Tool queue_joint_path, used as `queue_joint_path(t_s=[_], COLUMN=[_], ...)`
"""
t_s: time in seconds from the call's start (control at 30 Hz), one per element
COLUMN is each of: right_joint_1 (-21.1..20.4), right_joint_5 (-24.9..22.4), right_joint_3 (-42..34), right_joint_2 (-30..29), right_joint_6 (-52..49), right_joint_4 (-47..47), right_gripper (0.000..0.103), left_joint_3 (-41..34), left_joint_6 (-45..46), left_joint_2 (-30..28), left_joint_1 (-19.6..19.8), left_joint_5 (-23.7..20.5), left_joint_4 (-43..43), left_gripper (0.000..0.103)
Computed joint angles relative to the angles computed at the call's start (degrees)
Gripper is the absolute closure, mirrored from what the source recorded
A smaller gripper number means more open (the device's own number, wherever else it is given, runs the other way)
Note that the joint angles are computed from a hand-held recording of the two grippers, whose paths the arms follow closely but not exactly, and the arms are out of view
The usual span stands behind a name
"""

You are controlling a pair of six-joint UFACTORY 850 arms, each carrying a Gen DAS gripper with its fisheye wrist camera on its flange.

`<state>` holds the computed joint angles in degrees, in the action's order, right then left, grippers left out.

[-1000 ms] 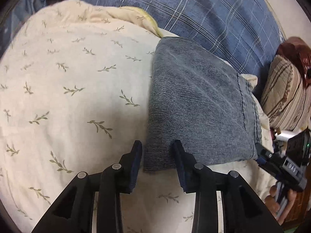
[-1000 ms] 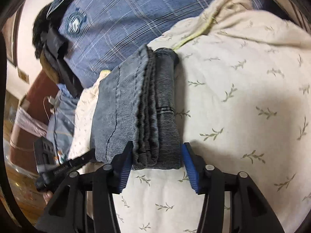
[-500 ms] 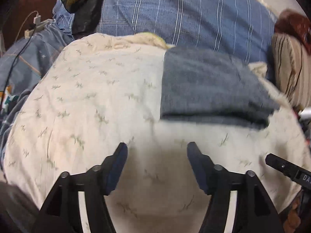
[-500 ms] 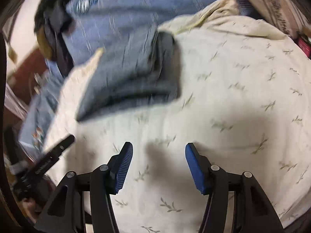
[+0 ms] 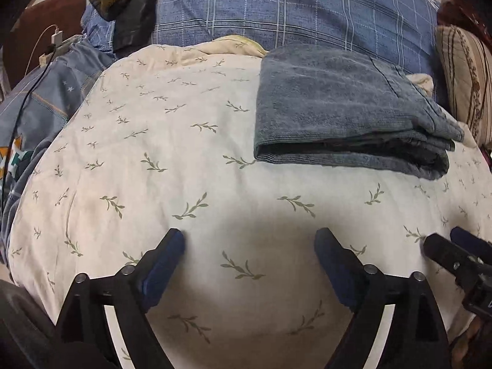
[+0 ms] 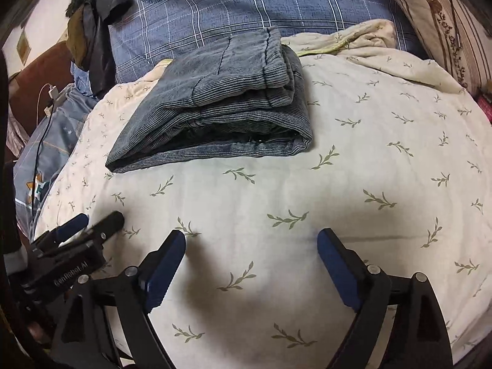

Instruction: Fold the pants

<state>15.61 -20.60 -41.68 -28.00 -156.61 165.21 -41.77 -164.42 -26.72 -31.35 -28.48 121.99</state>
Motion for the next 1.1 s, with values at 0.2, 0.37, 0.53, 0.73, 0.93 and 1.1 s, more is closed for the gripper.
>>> queue_joint_path(t_s=[0.2, 0.37, 0.53, 0.73, 0.93, 1.1], right_joint_1=[0.19, 0.33, 1.50, 2.64, 3.18, 3.38], right_joint_5=[3.46, 0.84, -3.01, -7.64, -9.55, -8.41], right_joint_3=[-0.34, 1.96, 5.91, 11.28, 12.12, 11.40], right_joint_2=[0.83, 4.00, 9.30, 13.95, 14.47, 13.17], right_joint_6=[1.09, -2.74, -9.48, -10.76, -9.42, -9.20], right_joint_4=[-0.03, 5.13, 12.52, 13.66, 12.05, 12.71], right_gripper=[0.016, 0.020, 0.020, 0.019, 0.019, 0.019], left_joint_3=[-0.62, 0.71, 3.29, 5.21, 6.50, 7.39], left_joint_6=[3.80, 8.62, 10.97, 9.82, 7.10, 6.07], left_joint_2=[0.36, 2.49, 5.24, 7.02, 7.66, 8.27], left_joint_1=[1.12, -0.68, -5.83, -10.79, -12.08, -9.97], left_joint_5=[3.98, 0.19, -7.74, -14.81, -16.61, -14.53], left_joint_4=[-0.98, -7.49, -14.70, -19.66, -18.97, -15.60], left_gripper=[0.001, 0.009, 0.008, 0.008, 0.007, 0.008])
